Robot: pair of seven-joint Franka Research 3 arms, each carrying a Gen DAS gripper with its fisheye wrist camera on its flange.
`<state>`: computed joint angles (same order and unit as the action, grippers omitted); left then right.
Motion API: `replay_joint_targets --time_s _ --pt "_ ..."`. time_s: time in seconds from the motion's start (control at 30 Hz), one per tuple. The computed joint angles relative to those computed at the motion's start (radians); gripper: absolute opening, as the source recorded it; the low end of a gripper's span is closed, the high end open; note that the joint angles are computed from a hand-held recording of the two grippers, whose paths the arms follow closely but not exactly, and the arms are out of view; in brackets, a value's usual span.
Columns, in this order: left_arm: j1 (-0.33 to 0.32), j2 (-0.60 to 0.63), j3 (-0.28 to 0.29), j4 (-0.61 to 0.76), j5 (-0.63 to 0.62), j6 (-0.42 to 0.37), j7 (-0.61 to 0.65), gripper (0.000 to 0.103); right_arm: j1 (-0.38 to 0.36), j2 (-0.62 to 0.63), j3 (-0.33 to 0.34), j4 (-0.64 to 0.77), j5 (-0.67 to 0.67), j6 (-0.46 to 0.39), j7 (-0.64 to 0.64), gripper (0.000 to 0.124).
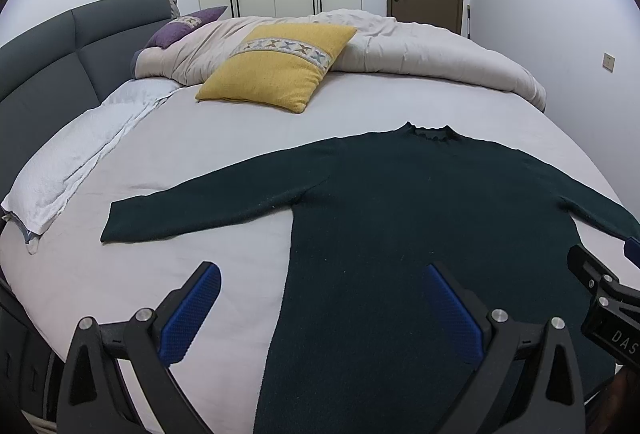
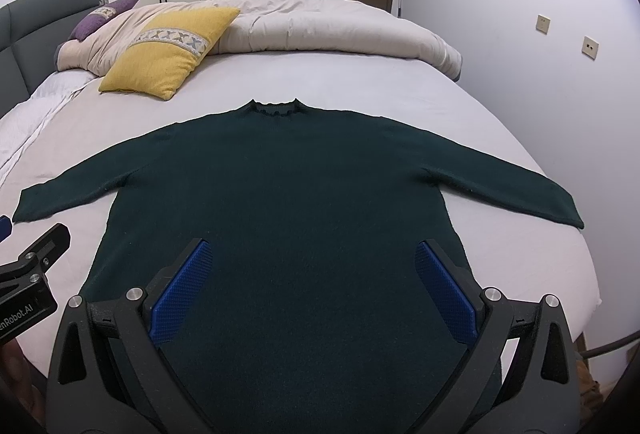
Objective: Fold small clothes
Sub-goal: 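Grasp the sweater sleeve with the right gripper and fold it across the body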
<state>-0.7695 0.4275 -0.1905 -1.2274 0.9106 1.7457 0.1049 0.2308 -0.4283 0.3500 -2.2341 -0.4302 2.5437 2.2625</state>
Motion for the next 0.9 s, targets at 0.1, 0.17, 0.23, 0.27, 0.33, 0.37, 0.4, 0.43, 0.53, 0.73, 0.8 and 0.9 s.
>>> replay_joint_targets --time_s 0.1,0.17,0.23,0.27,0.33,0.37,0.4,0.43,0.53,0.73,0.8,0.9 --pt "0.001 0.004 0.0 0.004 -0.003 0.002 0.003 0.103 0.002 0.005 0.004 0.0 -0.003 -0.002 0.004 0.103" --pt "0.001 0.007 0.001 0.01 -0.004 0.001 0.005 0.103 0.004 0.011 0.003 0.004 -0.004 -0.003 0.005 0.103" --pt "0.0 0.012 0.003 0.017 -0.008 0.0 0.009 0.103 0.006 0.017 -0.001 0.007 -0.003 -0.005 0.003 0.103" --pt "0.001 0.014 0.003 0.02 -0.011 0.002 0.009 0.103 0.006 0.023 -0.002 0.011 -0.004 -0.003 0.003 0.103" --pt "0.005 0.014 0.004 0.019 -0.019 0.011 0.005 0.103 0.011 0.027 -0.013 0.008 0.004 0.006 0.0 0.103" --pt "0.009 0.01 0.003 0.012 -0.024 0.025 -0.001 0.103 0.018 0.031 -0.03 0.008 0.023 0.021 -0.014 0.103" --pt "0.013 0.006 0.002 0.005 -0.029 0.042 -0.007 0.103 0.028 0.026 -0.053 -0.003 0.052 0.044 -0.033 0.103" --pt "0.019 0.003 0.0 -0.001 -0.034 0.06 -0.01 0.103 0.042 0.021 -0.082 -0.017 0.096 0.074 -0.061 0.103" --pt "0.033 0.007 -0.003 -0.01 -0.042 0.123 -0.002 0.103 0.072 0.001 -0.183 -0.063 0.263 0.145 -0.166 0.103" --pt "0.045 0.1 0.006 0.093 -0.107 0.18 0.103 0.103 0.075 -0.008 -0.464 -0.136 0.65 0.195 -0.37 0.101" --pt "0.051 0.135 0.014 0.131 -0.143 0.217 0.131 0.103 0.033 0.001 -0.542 -0.153 0.748 0.206 -0.398 0.096" --pt "0.057 0.182 0.039 0.165 -0.161 0.32 0.15 0.103 -0.005 0.038 -0.654 -0.147 0.897 0.204 -0.47 0.083"
